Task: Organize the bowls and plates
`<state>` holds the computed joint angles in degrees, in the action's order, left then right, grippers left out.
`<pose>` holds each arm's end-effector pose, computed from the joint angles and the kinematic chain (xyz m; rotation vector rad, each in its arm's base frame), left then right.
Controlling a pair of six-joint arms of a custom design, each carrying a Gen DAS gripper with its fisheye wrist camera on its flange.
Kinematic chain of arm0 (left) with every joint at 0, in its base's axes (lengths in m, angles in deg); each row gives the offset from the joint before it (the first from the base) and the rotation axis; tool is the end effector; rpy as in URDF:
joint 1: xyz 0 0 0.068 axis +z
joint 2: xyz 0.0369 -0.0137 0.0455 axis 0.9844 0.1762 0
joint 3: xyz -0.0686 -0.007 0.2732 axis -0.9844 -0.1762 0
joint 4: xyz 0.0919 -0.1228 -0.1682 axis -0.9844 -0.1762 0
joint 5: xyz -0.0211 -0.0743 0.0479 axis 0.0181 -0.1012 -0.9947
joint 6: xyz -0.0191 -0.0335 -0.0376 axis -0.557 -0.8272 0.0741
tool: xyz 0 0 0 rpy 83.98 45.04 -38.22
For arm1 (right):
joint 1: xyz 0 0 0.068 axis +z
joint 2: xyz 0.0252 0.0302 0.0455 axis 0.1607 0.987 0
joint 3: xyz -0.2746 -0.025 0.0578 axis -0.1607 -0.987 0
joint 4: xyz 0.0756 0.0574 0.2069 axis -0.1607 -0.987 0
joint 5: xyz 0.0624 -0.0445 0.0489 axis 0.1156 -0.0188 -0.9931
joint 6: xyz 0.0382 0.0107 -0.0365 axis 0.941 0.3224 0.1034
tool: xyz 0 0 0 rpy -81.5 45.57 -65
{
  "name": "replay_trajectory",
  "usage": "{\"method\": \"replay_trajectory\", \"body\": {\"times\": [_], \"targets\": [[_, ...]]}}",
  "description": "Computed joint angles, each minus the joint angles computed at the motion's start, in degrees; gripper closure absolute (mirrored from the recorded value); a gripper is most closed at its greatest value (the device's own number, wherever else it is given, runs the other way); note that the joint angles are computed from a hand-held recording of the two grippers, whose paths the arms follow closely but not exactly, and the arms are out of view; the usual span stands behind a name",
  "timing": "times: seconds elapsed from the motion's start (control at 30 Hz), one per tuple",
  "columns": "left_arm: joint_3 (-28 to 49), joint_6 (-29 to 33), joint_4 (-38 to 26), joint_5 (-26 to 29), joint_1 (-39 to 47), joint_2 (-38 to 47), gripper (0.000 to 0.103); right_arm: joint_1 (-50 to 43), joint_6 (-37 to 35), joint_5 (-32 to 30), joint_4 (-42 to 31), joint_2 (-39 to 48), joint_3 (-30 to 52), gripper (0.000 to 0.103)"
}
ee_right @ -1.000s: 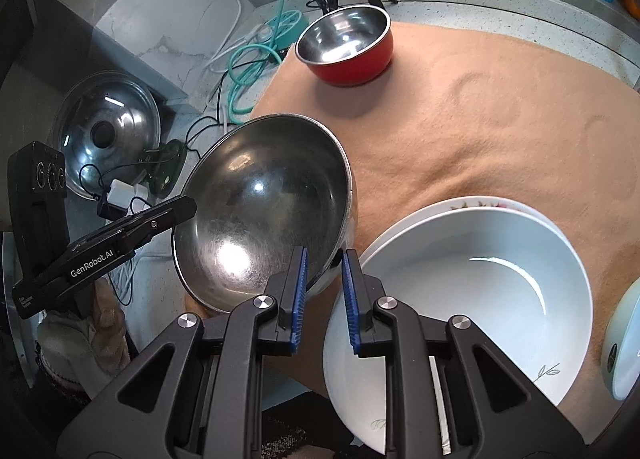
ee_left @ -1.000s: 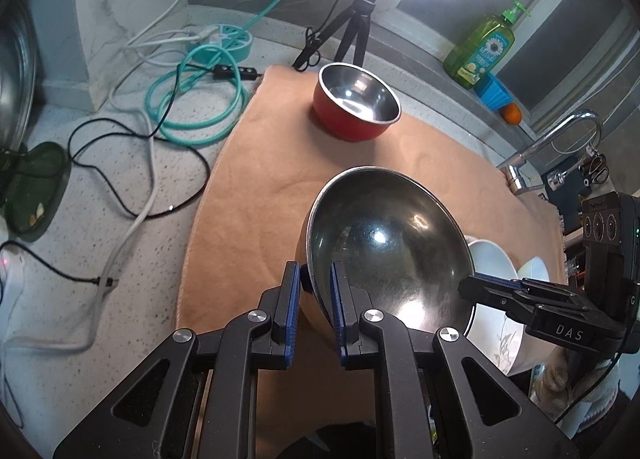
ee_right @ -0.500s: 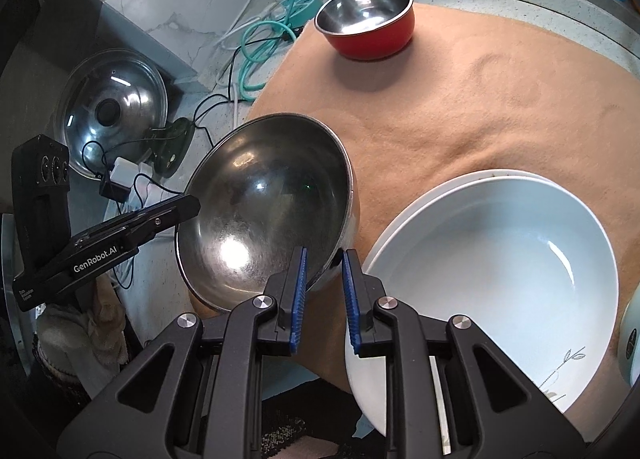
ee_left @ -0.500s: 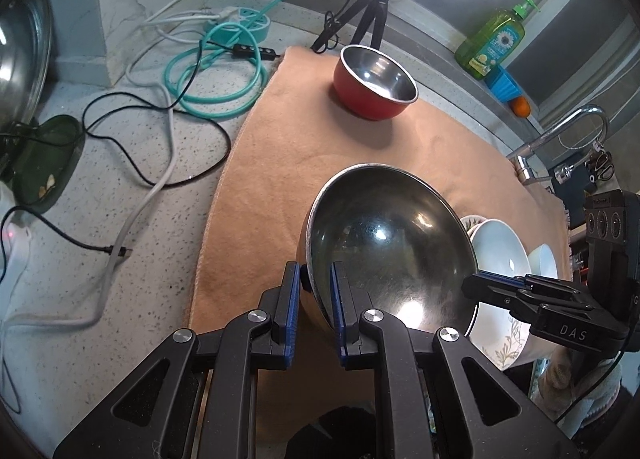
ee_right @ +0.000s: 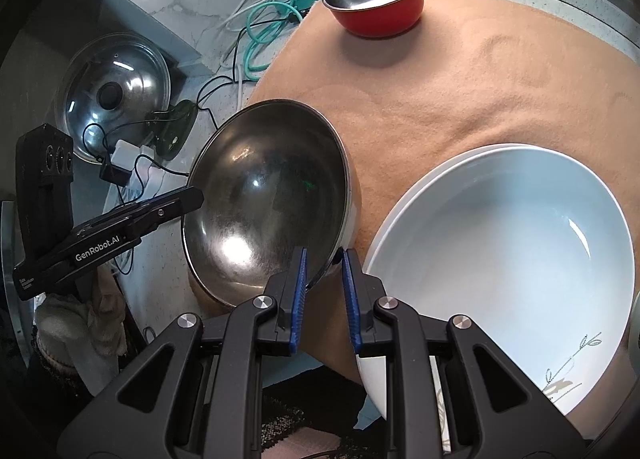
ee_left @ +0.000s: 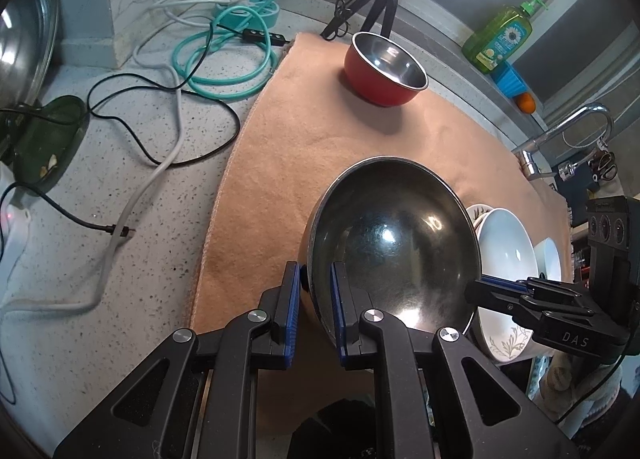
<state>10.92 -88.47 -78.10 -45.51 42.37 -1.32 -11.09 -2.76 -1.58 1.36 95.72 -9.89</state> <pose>0.1855 -0.1409 0.1564 -0.2520 2.6884 -0.4637 0.2612 -0.0781 0.1507 -0.5349 2.8340 0.7458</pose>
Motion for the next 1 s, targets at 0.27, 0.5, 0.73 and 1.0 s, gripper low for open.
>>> {"method": "replay_trajectory", "body": {"times": [0.27, 0.5, 0.73, 1.0], "targets": [[-0.1, 0.0, 0.2, 0.5, -0.1, -0.2, 0.089, 0.2, 0.1, -0.4, 0.4, -0.5, 0.0, 0.079], [0.6, 0.4, -1.1, 0.1, 1.3, -1.8, 0.089, -1.5, -0.8, -1.5, -1.5, -0.8, 2.6, 0.062], [3.8, 2.2, -3.1, -0.5, 4.0, -3.1, 0.086, -3.9, -1.1, -3.1, -4.8, 0.3, 8.0, 0.062], [8.8, 5.3, -2.9, 0.8, 6.5, 0.1, 0.084, -5.4, 0.1, -5.0, -8.6, 2.7, 16.4, 0.062]]}}
